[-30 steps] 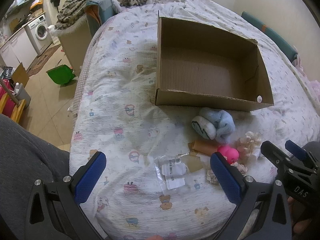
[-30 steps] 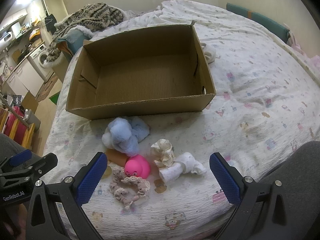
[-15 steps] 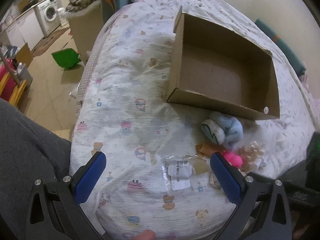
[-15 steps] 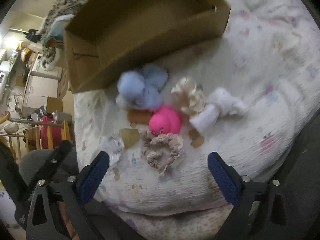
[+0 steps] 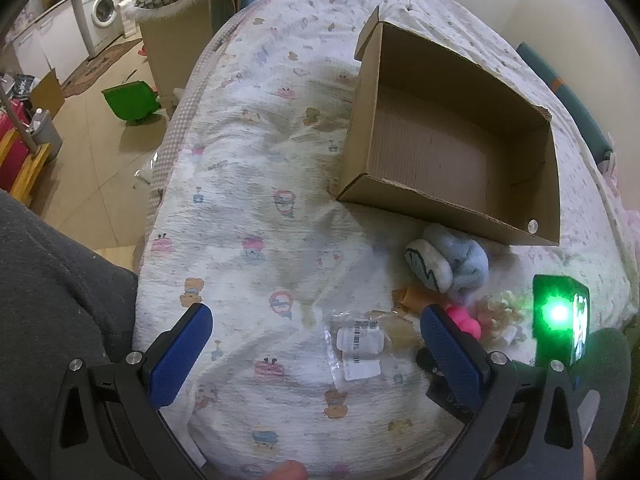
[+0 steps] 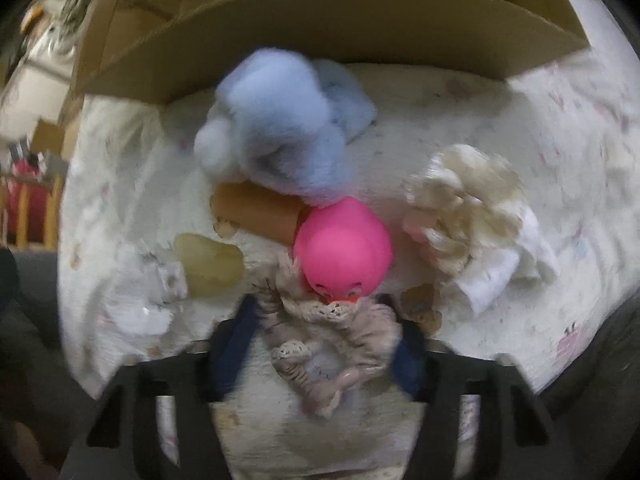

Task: Organize soft objects
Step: 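Grasp the beige lace scrunchie with the right tool while the left tool grasps the clear plastic bag, then carry the clear bag with the left tool while the right tool carries the scrunchie into the box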

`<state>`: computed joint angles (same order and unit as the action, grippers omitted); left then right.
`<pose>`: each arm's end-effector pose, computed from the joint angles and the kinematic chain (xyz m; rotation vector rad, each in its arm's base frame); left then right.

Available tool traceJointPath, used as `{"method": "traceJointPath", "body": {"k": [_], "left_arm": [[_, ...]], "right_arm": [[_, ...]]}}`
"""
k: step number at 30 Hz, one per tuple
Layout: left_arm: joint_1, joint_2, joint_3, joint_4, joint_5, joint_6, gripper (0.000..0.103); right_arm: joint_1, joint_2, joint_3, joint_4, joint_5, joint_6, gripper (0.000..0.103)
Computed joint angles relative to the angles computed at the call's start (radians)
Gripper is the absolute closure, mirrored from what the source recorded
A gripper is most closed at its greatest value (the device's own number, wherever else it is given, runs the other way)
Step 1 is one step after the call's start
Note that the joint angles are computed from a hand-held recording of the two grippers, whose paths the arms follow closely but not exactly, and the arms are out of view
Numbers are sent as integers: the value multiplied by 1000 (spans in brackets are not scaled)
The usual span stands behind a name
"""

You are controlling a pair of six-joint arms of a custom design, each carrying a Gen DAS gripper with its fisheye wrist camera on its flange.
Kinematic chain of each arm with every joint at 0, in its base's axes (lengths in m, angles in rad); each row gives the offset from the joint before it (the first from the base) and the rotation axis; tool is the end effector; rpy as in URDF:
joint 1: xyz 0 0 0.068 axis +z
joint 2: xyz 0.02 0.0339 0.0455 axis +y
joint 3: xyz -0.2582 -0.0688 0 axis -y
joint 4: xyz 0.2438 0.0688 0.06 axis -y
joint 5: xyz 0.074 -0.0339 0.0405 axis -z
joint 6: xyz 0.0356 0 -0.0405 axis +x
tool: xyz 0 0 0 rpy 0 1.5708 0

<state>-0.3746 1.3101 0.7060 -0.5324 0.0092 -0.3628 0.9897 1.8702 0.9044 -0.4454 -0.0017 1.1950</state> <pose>0.2179 -0.0860 0.1744 0.0189 2.7306 -0.2288 0.1655 0.2521 0.0856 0.3135 3.0458 0.2186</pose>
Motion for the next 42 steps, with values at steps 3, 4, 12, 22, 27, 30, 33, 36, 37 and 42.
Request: {"method": "traceJointPath", "body": {"k": [3, 4, 12, 22, 27, 30, 33, 36, 37, 42], "left_arm": [[8, 3, 0, 2, 7, 2, 0], [8, 6, 1, 3, 7, 1, 0], [30, 87, 50, -18, 11, 17, 0], [0, 345, 143, -47, 108, 13, 13], [-38, 465, 162, -22, 144, -8, 33], [-65, 493, 168, -4, 131, 0, 33], [-78, 517, 170, 12, 138, 3, 41], [-99, 500, 151, 43, 112, -4, 66], [-98, 491, 146, 47, 115, -8, 67], [-81, 401, 90, 50, 101, -15, 68]], "right_arm": [[9, -18, -43, 92, -18, 10, 88], [8, -31, -68, 136, -35, 13, 90], [0, -274, -282, 376, -39, 6, 92], [-64, -574, -450, 375, 79, -25, 92], [-102, -655, -507, 370, 66, -7, 92], [-104, -650, -518, 396, 61, 0, 92], [-118, -713, -553, 360, 47, -5, 92], [-98, -733, -550, 336, 62, 11, 92], [-101, -730, -549, 338, 59, 8, 92], [-109, -760, -554, 313, 54, 8, 92]]}}
